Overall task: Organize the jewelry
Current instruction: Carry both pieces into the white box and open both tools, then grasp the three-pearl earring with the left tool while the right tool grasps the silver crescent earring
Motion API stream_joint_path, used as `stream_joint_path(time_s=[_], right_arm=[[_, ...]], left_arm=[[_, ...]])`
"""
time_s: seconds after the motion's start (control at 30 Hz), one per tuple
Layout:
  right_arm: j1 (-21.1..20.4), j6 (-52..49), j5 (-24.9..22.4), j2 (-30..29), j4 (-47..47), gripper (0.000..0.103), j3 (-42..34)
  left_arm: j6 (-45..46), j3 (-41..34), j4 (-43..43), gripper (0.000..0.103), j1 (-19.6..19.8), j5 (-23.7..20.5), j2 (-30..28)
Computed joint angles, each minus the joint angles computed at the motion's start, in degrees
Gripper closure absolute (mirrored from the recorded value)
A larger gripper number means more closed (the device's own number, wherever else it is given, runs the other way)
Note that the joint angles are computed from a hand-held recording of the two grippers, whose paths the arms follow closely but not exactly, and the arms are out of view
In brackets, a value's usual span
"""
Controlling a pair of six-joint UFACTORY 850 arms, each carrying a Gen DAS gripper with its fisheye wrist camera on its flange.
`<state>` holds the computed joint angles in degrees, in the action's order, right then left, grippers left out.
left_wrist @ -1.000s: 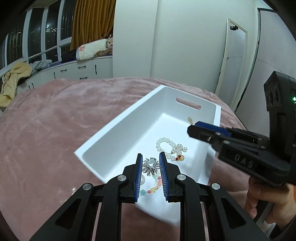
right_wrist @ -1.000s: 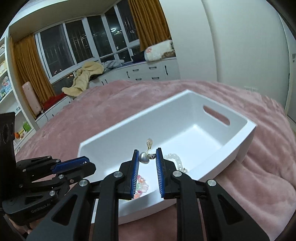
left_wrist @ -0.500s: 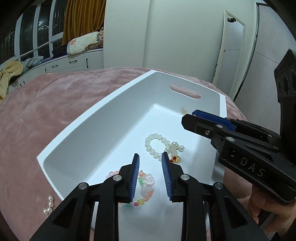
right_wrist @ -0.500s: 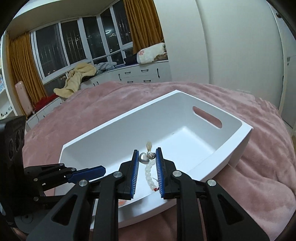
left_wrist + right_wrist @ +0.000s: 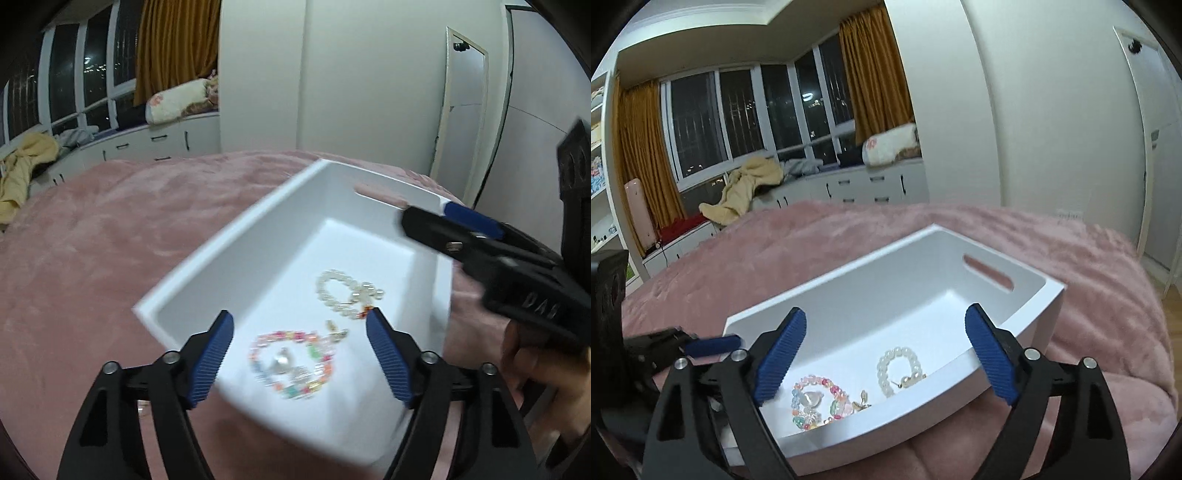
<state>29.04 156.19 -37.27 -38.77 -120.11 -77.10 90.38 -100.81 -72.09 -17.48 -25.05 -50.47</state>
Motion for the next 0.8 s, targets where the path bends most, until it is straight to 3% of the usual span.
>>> stream_joint_path(time_s=[0.23,0.4,0.57,0.8], right_arm=[[1.27,-1.20,-1.23,0.60,0.46,0.005,0.25],[3.25,-4.24,-1.92,1.40,1.67,0.005,0.35],[6.37,-3.75,-3.28,2.46,-4.04,0.005,0.58],[10.27,-2.65,2.68,0.78,-11.71,0.005,-3.07]], left_arm=[[-1.85,1.56,2.22,0.012,4.08,1.83,2.59],[-0.33,4.11,0.61,0.010,6.50,1.89,4.94],[1.95,6.57,-1.53,0.009,8.32,2.06,6.80],[5.70,7.84,-2.67,0.009,10.33,1.66,7.24]])
